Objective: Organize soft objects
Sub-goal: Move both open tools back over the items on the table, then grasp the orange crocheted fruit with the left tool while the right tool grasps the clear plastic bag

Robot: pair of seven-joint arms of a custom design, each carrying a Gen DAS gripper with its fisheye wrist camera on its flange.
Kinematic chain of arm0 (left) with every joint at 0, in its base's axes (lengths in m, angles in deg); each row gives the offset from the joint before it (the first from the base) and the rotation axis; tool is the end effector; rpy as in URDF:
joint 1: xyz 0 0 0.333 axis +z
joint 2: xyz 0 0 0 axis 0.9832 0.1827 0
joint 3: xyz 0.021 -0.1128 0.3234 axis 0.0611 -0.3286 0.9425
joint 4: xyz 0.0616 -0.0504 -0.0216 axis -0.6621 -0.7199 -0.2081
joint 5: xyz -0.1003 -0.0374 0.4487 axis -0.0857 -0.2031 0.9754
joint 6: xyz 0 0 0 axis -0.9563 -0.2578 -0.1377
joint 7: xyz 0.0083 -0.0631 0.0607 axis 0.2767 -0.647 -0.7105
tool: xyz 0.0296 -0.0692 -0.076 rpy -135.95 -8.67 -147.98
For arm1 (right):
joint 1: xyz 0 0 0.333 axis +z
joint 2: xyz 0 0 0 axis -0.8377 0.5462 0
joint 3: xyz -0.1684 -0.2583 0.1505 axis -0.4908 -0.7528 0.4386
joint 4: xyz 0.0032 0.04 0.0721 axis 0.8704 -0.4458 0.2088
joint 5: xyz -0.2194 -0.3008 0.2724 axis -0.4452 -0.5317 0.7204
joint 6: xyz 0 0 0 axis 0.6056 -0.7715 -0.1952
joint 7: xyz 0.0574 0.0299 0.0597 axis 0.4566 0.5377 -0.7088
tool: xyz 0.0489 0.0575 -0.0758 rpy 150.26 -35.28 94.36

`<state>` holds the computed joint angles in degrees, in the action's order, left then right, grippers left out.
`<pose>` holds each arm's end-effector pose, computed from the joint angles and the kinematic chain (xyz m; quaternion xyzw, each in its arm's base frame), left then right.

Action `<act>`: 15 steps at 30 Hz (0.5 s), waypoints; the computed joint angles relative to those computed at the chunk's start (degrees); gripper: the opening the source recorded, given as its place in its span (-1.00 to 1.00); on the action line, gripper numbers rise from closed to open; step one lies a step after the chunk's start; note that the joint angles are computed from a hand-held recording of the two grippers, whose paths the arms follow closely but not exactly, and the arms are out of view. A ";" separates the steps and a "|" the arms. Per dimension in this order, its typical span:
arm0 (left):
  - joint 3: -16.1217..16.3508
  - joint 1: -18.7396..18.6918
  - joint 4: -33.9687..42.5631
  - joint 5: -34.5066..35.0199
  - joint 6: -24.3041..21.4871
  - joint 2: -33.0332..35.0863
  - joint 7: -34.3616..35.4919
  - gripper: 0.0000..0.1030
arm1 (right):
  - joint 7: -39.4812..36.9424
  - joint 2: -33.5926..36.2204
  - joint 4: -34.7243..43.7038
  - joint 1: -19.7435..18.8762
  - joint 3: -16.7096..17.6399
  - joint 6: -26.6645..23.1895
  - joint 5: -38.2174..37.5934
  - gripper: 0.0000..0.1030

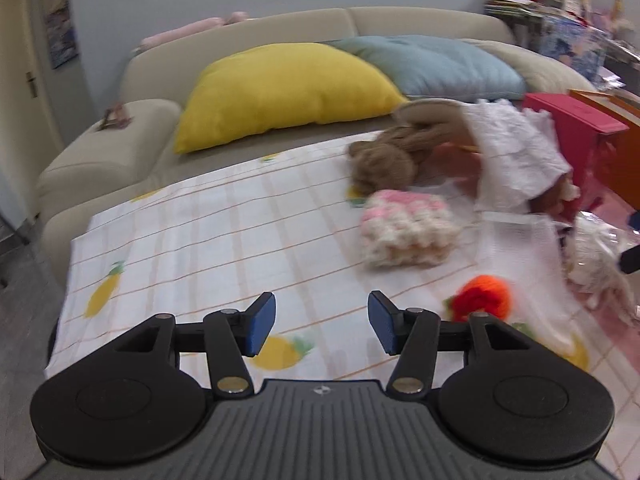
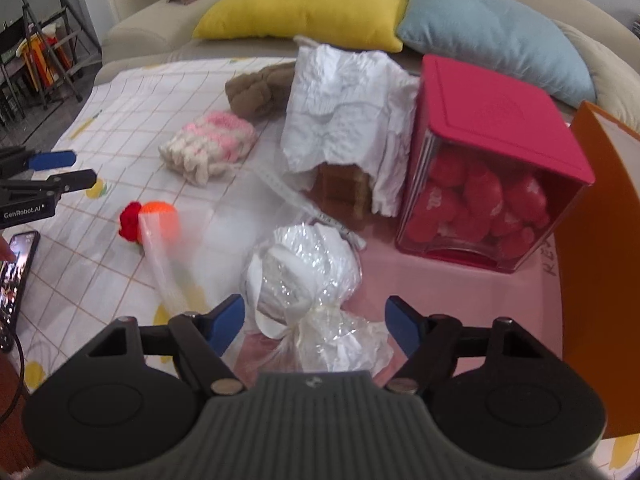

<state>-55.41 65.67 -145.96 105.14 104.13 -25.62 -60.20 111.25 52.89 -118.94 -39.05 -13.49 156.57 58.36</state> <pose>0.4629 -0.3226 0.3876 -0.5802 0.7009 -0.2695 0.3154 0.5264 0.1512 0.4126 -0.8211 0.5000 -0.1096 0.2525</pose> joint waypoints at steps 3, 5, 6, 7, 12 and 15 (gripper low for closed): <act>0.41 -0.45 1.86 -1.91 3.52 2.47 5.89 0.25 | -0.79 0.89 0.73 0.11 -0.30 -0.79 1.09 0.41; 0.72 -1.00 2.59 -4.41 5.18 3.72 11.46 0.26 | -1.49 1.20 1.00 0.06 -0.31 -0.96 1.72 0.39; 0.83 -1.35 2.79 -6.19 5.65 4.23 14.81 0.26 | -2.06 1.34 1.14 0.09 -0.40 -1.16 2.33 0.39; 0.91 -1.69 3.00 -7.85 5.75 4.74 18.11 0.26 | -2.55 1.45 1.27 0.07 -0.45 -1.41 2.83 0.39; 1.71 -2.70 3.25 -13.60 8.31 5.86 27.96 0.26 | -3.65 1.75 1.61 -0.39 -0.19 -2.55 3.54 0.39; 1.82 -3.12 2.89 -19.57 9.80 5.90 35.96 0.28 | -4.31 2.08 2.00 -0.62 -0.12 -3.21 3.87 0.33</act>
